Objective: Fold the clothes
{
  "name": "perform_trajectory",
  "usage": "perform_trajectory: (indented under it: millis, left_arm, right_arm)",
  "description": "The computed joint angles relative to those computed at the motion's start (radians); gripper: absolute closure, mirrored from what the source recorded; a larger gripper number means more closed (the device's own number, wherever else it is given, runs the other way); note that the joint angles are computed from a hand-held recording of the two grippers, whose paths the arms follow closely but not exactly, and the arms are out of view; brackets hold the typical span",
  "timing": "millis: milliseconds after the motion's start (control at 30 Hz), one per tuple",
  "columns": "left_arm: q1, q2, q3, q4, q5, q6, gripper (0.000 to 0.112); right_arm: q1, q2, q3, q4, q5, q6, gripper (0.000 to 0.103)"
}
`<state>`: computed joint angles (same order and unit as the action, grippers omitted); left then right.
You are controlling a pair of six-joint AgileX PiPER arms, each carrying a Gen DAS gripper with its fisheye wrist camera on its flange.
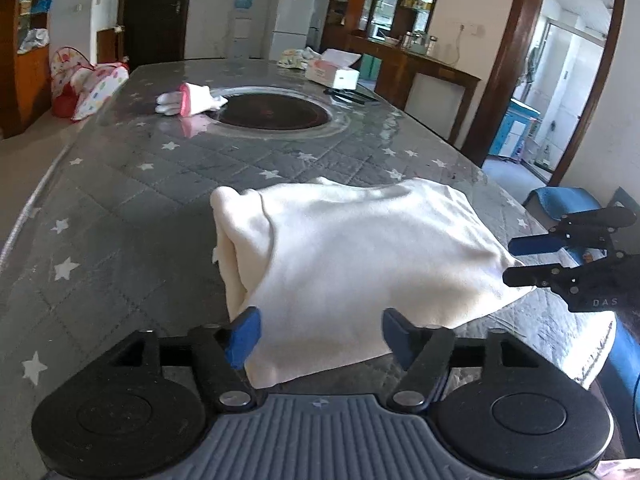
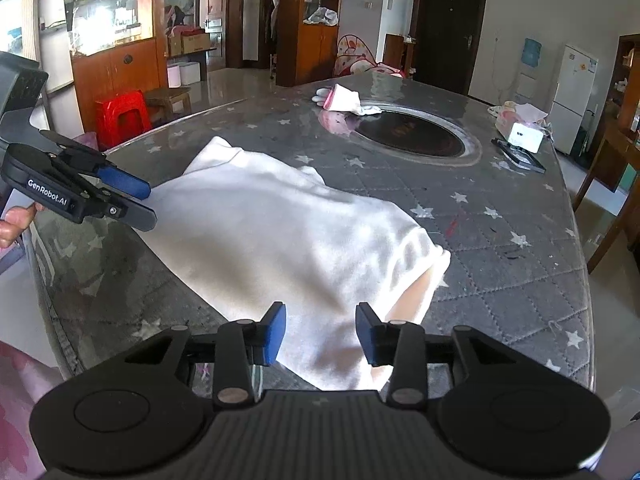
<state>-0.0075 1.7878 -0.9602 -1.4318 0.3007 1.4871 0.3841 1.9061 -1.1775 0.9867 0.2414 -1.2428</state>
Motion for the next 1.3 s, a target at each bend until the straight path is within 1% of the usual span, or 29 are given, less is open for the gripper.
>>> perform_trajectory:
  millis: [33, 133, 233, 300, 367, 500, 667, 800, 900, 1067, 1300]
  left_arm:
    - [-0.006, -0.005, 0.005, -0.011, -0.017, 0.007, 0.034]
    - [-0.009, -0.016, 0.013, -0.034, -0.050, 0.013, 0.025]
    - [-0.003, -0.025, 0.017, -0.061, -0.089, 0.000, 0.016]
    - [0.003, -0.026, 0.013, -0.038, -0.107, -0.045, 0.013]
    - [0.012, -0.025, 0.006, 0.004, -0.115, -0.101, 0.009]
    - [0.022, -0.017, -0.012, 0.093, -0.117, -0.202, 0.009]
    - [0.027, -0.007, -0.029, 0.128, -0.106, -0.249, 0.009]
    - [0.030, -0.002, -0.047, 0.182, -0.096, -0.303, 0.009]
    - [0.032, -0.007, -0.050, 0.187, -0.104, -0.314, 0.009]
    - [0.052, -0.005, -0.051, 0.231, -0.101, -0.400, 0.009]
    - [0.063, -0.012, -0.036, 0.208, -0.135, -0.349, 0.009]
  right_arm:
    - [0.002, 0.004, -0.006, 0.009, 0.002, -0.004, 0.064]
    - [0.016, 0.011, -0.018, 0.023, 0.002, -0.021, 0.058]
    - [0.032, 0.021, -0.035, 0.033, 0.001, -0.035, 0.057]
    - [0.041, 0.029, -0.046, 0.040, 0.001, -0.040, 0.054]
    - [0.054, 0.038, -0.059, 0.040, 0.003, -0.042, 0.054]
    - [0.079, 0.056, -0.085, 0.029, 0.013, -0.036, 0.053]
    - [0.105, 0.073, -0.128, -0.025, 0.035, 0.005, 0.051]
    - [0.126, 0.085, -0.162, -0.086, 0.052, 0.046, 0.051]
    - [0.142, 0.090, -0.178, -0.089, 0.062, 0.040, 0.050]
    - [0.175, 0.109, -0.218, -0.126, 0.095, 0.051, 0.050]
    - [0.225, 0.161, -0.303, -0.219, 0.139, 0.100, 0.050]
